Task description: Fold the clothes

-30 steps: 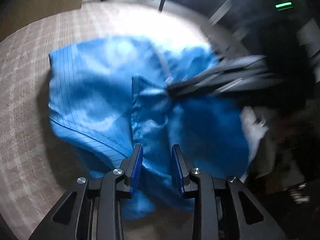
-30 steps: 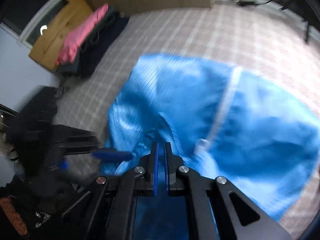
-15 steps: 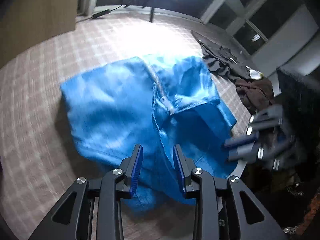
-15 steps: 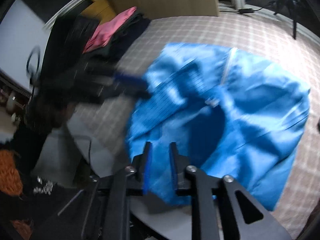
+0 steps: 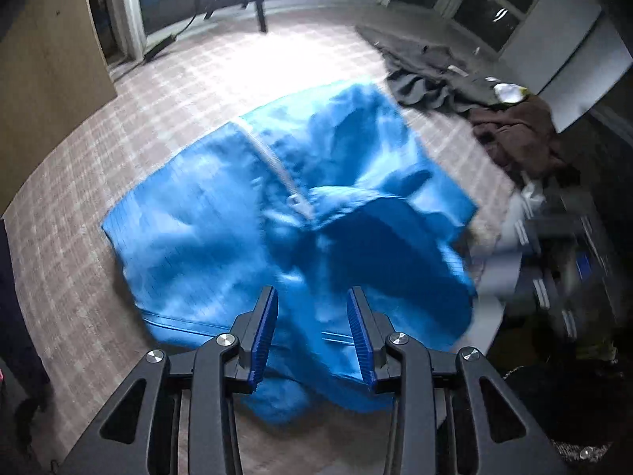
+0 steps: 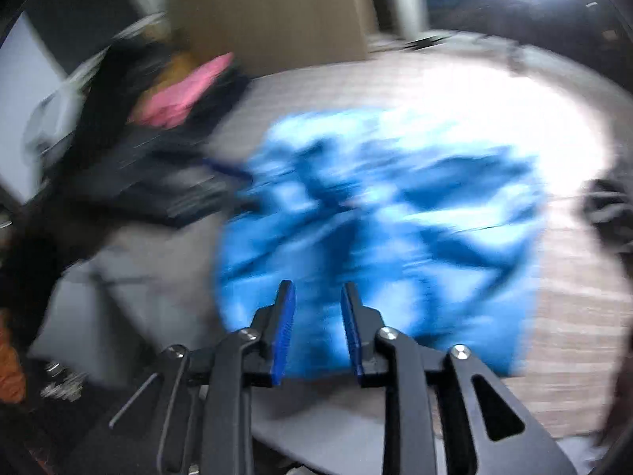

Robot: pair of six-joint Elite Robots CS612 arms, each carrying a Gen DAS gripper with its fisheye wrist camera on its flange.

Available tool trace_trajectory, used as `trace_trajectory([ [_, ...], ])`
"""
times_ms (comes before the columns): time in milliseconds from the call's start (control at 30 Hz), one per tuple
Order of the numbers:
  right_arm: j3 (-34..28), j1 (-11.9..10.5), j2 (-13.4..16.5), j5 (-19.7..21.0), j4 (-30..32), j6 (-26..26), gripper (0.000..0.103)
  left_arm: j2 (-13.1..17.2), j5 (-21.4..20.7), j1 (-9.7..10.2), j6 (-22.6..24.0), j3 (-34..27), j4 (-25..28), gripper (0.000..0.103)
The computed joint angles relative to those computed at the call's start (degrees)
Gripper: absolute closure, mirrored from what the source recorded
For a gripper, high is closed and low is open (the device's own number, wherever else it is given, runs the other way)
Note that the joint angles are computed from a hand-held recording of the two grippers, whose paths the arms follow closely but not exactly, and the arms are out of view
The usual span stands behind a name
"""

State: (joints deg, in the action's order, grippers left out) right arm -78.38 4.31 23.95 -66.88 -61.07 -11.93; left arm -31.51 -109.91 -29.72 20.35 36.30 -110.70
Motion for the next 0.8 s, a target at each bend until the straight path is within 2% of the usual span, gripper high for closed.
trace_trajectory([
  [33,0.3,-0.1,-0.2,-2.8,-1.2,0.4,0.075,-0.6,-1.6,-0.03,-0.7,1.3,-0.9,0.066],
  [67,1.5,-0.3,-0.8,-3.2,-1.6,-0.5,0.075,-1.1,-3.1,-0.13,-1.5,2.7,-1.9,0.065],
  [233,11.1,0.2,-5.3,-3.2,-2.1,-7.9,0.074,-3.2,-8.1,-1.05,-6.9,9.8,-7.1,0.065],
  [300,15.9,0.9,-7.6,-3.0,-1.1,-10.9,0.07,-3.5,-10.1,-1.28,-10.3,11.9,-10.2,0.065],
  [400,22.2,1.9,-10.1,-6.8,-0.2,-15.8,0.07,-3.9,-10.3,-1.97,-15.5,14.1,-14.7,0.065],
  [433,23.6,1.8,-10.7,-7.0,0.3,-17.0,0.072,-4.0,-10.5,-2.19,-16.9,14.7,-16.0,0.065],
  [467,25.1,1.7,-11.3,-6.9,0.8,-18.1,0.09,-4.2,-10.7,-2.38,-18.2,15.3,-17.3,0.065],
  [500,25.9,0.8,-11.7,-4.3,1.8,-17.6,0.098,-4.3,-10.8,-2.64,-19.3,15.8,-18.4,0.065],
  [600,28.1,-2.1,-12.7,4.5,4.5,-15.8,0.098,-4.6,-10.6,-3.5,-21.5,16.9,-20.3,0.065],
  [667,29.3,-4.3,-12.8,11.3,7.0,-13.1,0.098,-4.4,-10.1,-4.08,-22.2,17.1,-20.1,0.061],
  [767,31.6,-6.0,-12.8,15.4,10.3,-12.0,0.096,-4.0,-7.6,-4.84,-23.1,16.6,-18.1,0.061],
  [800,30.1,-5.9,-12.1,13.6,8.7,-13.4,0.096,-3.8,-7.3,-4.9,-23.7,16.5,-18.0,0.061],
])
